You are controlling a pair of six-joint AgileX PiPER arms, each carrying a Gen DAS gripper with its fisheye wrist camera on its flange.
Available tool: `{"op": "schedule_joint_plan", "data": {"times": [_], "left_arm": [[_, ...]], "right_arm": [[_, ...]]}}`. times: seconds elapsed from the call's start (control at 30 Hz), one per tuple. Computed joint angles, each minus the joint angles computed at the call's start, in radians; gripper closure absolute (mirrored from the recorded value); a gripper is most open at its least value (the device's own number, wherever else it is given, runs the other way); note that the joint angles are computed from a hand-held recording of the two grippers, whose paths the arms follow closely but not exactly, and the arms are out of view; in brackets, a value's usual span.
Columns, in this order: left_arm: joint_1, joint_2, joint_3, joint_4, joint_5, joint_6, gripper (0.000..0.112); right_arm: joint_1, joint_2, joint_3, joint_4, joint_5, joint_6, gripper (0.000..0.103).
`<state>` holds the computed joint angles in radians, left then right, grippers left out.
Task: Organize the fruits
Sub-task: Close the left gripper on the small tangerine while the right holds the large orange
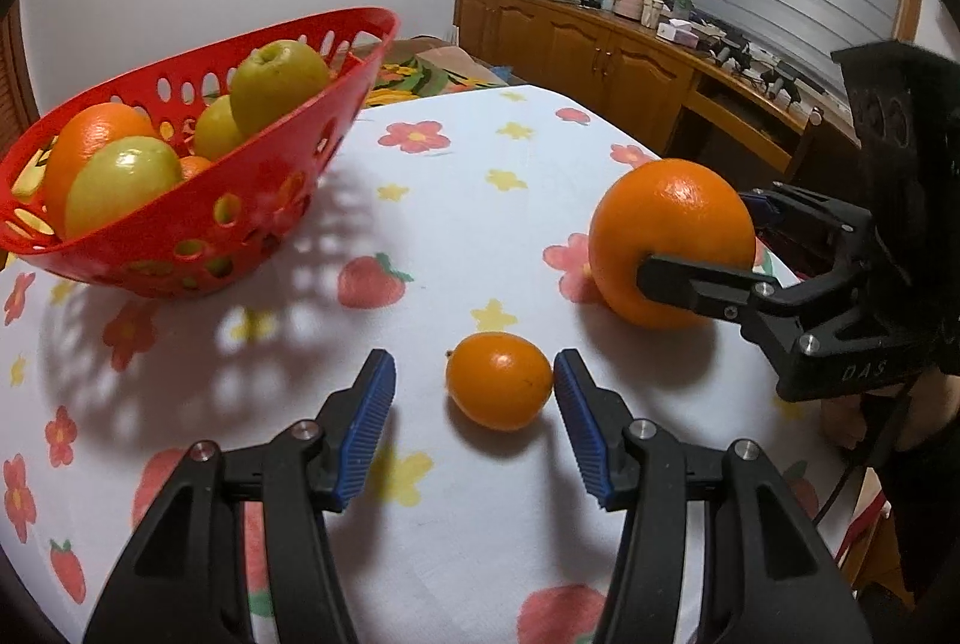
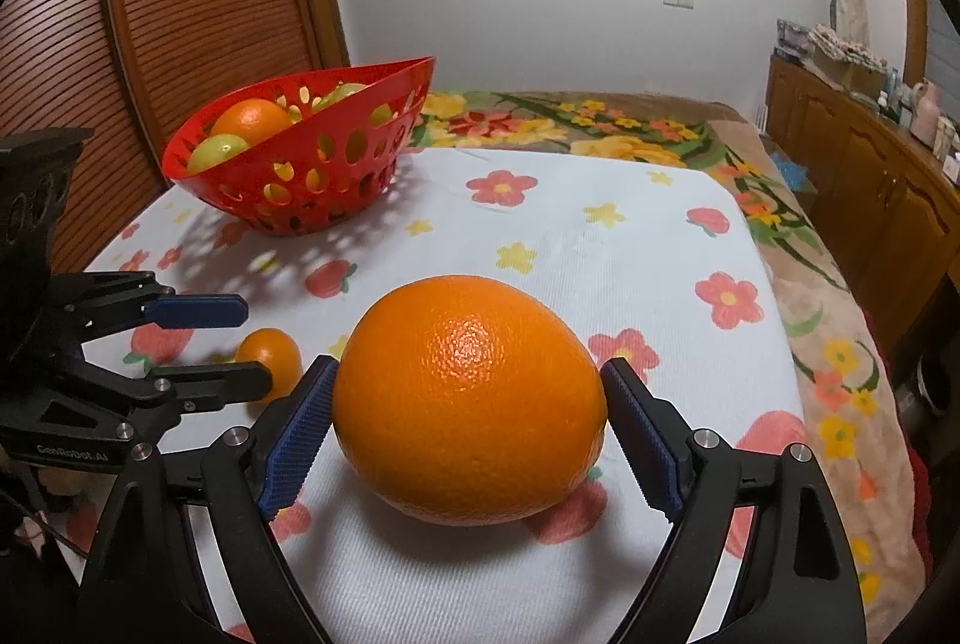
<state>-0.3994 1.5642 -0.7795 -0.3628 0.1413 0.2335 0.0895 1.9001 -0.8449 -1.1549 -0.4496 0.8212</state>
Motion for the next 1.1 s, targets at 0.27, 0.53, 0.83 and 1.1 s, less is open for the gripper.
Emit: {"op": "schedule_joint_plan", "data": {"times": [0.27,0.53,0.83,1.1], "left_arm": [[-0.007,0.028,-0.022,-0.119,0.021,0.122,0.066],[-0.009,0.056,-0.06,-0.147,0.035,0.147,0.077],[0.003,0.022,-0.021,0.028,0.004,-0.033,0.077],[0.06,-0.05,0.058,0.035,-0.038,-0.024,0.077]], "right_arm": [[-0.007,0.003,-0.004,-0.017,-0.008,0.019,0.014],[-0.009,0.001,-0.001,-0.019,-0.012,0.022,0.014],[-0.01,0.001,0.0,-0.019,-0.012,0.02,0.014],[-0.012,0.003,-0.004,-0.037,-0.015,0.043,0.013]]}}
